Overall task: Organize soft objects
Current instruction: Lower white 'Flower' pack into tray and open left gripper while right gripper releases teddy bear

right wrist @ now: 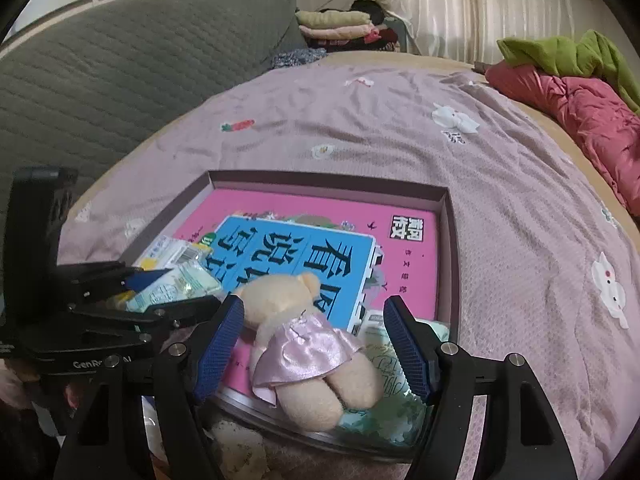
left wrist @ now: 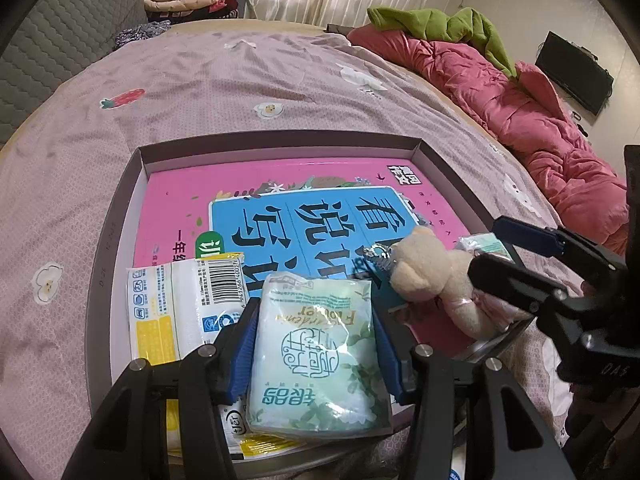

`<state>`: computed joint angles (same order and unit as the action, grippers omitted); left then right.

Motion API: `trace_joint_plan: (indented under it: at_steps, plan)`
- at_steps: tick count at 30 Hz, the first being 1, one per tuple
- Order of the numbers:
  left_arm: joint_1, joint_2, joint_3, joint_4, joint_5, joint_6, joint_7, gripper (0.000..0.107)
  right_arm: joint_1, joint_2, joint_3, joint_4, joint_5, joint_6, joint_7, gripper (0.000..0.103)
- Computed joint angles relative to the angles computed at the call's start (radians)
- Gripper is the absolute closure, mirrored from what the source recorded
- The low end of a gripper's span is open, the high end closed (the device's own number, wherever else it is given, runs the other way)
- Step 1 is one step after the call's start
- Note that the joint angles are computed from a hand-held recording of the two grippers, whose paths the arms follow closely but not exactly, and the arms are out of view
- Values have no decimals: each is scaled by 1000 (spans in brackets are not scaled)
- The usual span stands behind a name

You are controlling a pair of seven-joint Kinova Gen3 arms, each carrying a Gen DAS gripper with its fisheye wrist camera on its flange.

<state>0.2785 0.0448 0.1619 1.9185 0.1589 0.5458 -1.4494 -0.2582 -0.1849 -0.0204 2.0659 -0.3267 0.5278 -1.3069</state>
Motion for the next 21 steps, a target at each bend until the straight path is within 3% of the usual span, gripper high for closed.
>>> trace_joint_plan:
  at_steps: [7,21]
  plan:
    - [-14,-2,-3,3,63,3,-51,53,-13,-13,37,5,-63,-6,48,29]
    - [-46,-69,-33,31,168,-34,-143,50,29,-27,-7,17,28,-45,-49,29]
